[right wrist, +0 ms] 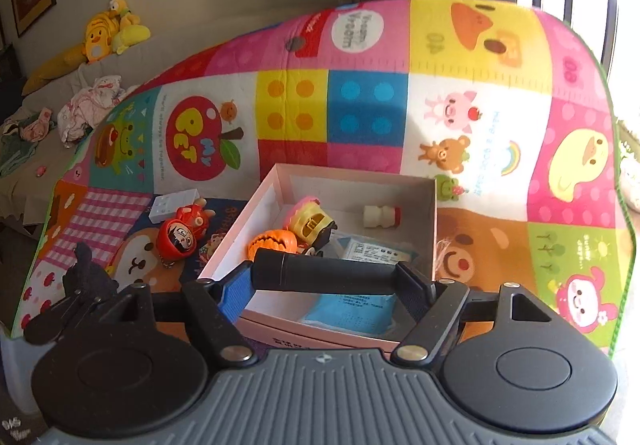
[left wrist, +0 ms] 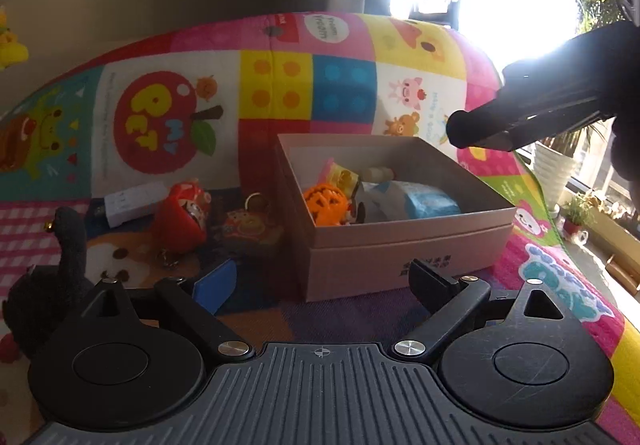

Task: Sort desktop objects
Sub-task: 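Grasp the red daruma doll keychain with the right gripper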

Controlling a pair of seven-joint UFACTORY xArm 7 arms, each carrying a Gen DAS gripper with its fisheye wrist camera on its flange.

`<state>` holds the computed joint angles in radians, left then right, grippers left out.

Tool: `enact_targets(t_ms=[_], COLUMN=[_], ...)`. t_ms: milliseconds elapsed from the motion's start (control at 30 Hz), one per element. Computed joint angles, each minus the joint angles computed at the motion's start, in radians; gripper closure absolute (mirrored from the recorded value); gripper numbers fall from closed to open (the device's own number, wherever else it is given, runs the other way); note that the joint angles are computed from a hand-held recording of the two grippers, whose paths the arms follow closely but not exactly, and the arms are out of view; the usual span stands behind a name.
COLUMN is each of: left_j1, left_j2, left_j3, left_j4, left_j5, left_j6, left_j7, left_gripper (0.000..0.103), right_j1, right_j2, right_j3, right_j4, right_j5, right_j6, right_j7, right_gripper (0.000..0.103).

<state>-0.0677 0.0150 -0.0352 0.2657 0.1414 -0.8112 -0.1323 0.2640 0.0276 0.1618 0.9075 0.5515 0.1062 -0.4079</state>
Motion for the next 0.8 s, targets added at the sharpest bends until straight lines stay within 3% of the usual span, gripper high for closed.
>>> enact_targets(t_ms=[100,233,367,600,700,800], left_j1=[0.036,0.092,0.144,0.18,0.181,0.193], left_j2=[-0.016,-0.018,-0.002,0.03,0.015,0.006], left_j3=[0.032,0.069,0.093,0.084,0.082,0.093], left_j4=[-0.049,-0.075,-0.072,-0.064,-0.084,-0.106], left_j5=[0.07,0.189,0.316,0.358,0.34,0.359], left_j6=[-0.023,-0.029,-0.039,-0.057,-0.068,-0.088], left_j7=[-0.023,-0.091,-0.161,-0.189,-0.162,-0.16], left_gripper=[0.005,0.003,0.003,0.003,0.003,0.003], right_j1=[0.007,-0.01,0.02,0.06,0.11,0.121], right_j2=[0.123,0.222,0.228,0.234,0.287,0.384], right_j3=[-0.009,0.017,0.003,0.014,0.001,0.032], right_j4=[0.115,0.225,0.223,0.266,0.349,0.491], right_j5=[-0.122,-0.171,-0.282,-0.412,-0.488,-0.485], right_j6=[0.085,0.206,0.173,0.156,0.18,0.247], right_j7=[0.168,0.251,0.332,0.397,0.452,0.451], right_gripper=[0.028,0.027,0.024,0.021,0.018,0.018])
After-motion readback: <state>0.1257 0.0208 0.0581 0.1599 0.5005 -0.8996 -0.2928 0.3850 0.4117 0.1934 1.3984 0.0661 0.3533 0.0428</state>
